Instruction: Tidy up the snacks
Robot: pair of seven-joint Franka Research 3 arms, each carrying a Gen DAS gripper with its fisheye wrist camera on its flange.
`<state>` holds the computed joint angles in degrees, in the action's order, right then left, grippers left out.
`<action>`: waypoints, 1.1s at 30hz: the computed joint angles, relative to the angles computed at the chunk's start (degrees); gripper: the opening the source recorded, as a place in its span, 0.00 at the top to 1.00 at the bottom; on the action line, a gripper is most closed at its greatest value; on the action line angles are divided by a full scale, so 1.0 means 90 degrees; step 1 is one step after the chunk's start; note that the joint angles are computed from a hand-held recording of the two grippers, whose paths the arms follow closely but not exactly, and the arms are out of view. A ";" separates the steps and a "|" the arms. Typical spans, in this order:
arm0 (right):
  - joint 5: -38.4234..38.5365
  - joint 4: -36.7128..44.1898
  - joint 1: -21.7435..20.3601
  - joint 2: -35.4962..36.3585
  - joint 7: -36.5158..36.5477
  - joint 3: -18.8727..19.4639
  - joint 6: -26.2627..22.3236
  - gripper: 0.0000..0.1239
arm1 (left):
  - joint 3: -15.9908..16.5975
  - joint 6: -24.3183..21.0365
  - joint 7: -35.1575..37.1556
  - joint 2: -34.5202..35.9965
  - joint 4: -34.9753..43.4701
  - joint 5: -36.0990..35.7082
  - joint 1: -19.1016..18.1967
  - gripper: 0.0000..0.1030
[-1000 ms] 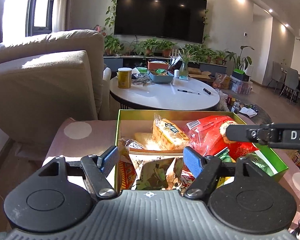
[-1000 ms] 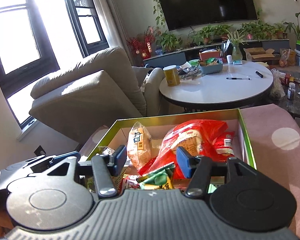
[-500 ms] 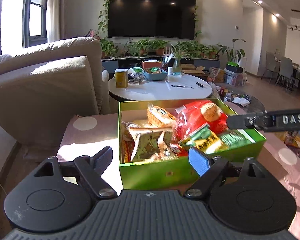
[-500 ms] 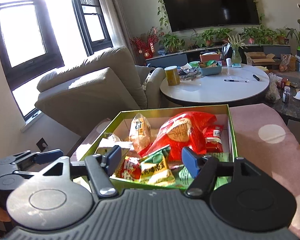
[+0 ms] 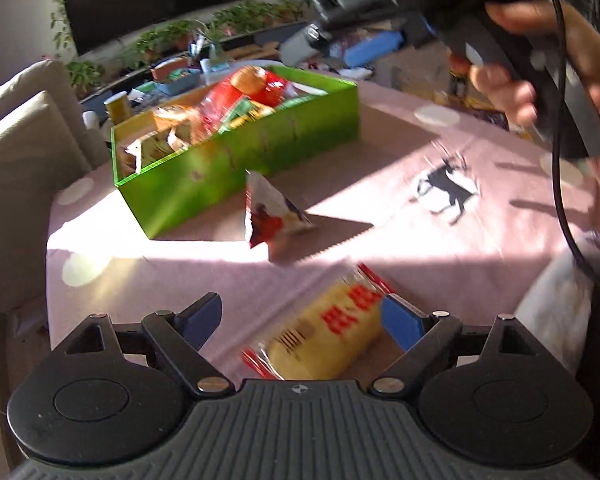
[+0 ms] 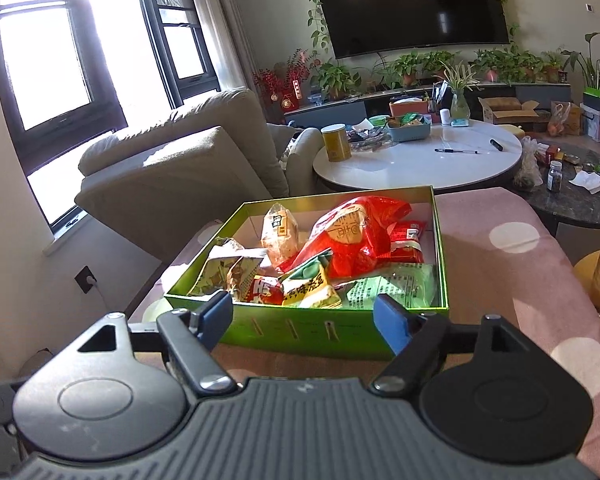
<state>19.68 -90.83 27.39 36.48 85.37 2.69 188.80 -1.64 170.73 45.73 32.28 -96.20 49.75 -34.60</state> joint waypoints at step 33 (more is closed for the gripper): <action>-0.0926 0.0745 0.0136 0.0754 -0.0876 0.0084 -0.1608 0.36 | 0.0448 -0.0831 -0.3567 0.0346 0.0411 0.1422 -0.0237 0.30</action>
<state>11.34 -84.12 28.62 43.26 77.48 3.45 174.33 2.39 163.25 13.62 35.39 -92.50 62.55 -36.73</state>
